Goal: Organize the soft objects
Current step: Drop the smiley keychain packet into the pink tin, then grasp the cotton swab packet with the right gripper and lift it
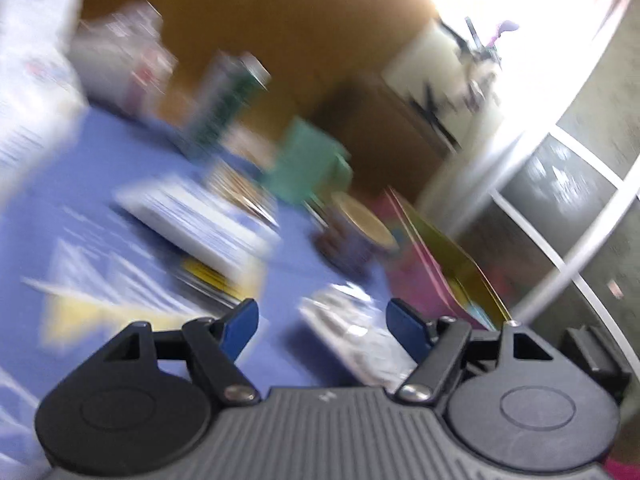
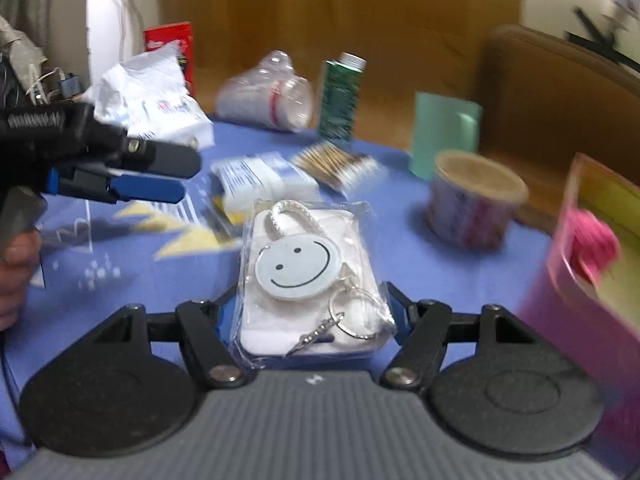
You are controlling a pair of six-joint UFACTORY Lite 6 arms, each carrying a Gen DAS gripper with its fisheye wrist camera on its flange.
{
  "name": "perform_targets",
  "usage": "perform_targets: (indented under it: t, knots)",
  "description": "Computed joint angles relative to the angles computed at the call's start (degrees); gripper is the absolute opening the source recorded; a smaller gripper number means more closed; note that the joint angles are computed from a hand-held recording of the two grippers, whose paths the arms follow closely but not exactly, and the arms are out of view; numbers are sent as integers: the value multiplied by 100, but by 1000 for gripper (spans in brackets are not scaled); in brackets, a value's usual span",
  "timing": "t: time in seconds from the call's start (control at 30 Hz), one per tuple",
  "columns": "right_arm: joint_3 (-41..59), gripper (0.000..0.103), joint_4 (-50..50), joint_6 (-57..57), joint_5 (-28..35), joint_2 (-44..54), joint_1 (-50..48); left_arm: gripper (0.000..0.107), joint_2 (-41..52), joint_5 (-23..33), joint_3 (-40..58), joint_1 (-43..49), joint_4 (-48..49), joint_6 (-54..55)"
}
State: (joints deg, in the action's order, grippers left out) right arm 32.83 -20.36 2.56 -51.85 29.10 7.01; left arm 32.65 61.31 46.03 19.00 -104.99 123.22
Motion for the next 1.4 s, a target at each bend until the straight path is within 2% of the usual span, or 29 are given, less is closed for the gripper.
perform_targets:
  t: [0.07,0.13,0.17,0.2,0.37,0.53,0.63,0.77,0.83,0.9,0.97,1.07,1.13,1.23,1.4]
  knots:
    - [-95,72,-133,139,-313,152,-178,72,41,-381,100,-507,71,-351]
    - [-188,72,-50,182,-502,183,-153,63,175,-492,140,-900,-47,-379]
    - [-206,72,-165,290,-596,218,-221,51,142,-564,96,-1058,-157,-298]
    - [-257,72,-229,332,-714,246,-262,48,96,-729,90,-1249,-233,-310]
    - [-724,72,-219,236,-1325,-44,-659,43,-246,-670,150,-1655,-200,-687]
    - [-1255,72,-361,3,-1951,-844,-1522,44,-742,-1053,777,-2708,-553,-861]
    - [-1110,72,-794,191,-1997,-1011,-2329,45,-376,-1538,1721,-3407,-645,-1160]
    - [-263,72,-896,627,-1555,-511,-2939,47,791,-2319,3470,-4120,-403,-1833]
    - [320,72,-859,931,-1160,-124,-3074,54,1369,-2892,4348,-4470,-249,-2144]
    - [799,75,-551,876,-934,253,-3081,61,1722,-3694,4884,-4801,-573,-1837]
    - [943,84,-1,475,-994,478,-3041,61,1886,-4035,5073,-4952,-952,-1364]
    - [709,84,-301,492,-1440,508,-3389,61,1764,-3750,4738,-4876,-1166,-1163]
    - [410,84,-460,428,-1825,475,-3619,64,1466,-3581,4193,-4837,-1762,-498]
    - [-143,75,-660,370,-2368,355,-3865,67,939,-3264,3344,-4807,-2599,466]
    - [-623,64,-779,534,-2872,190,-3872,67,-220,-2341,1540,-4438,-3190,1476]
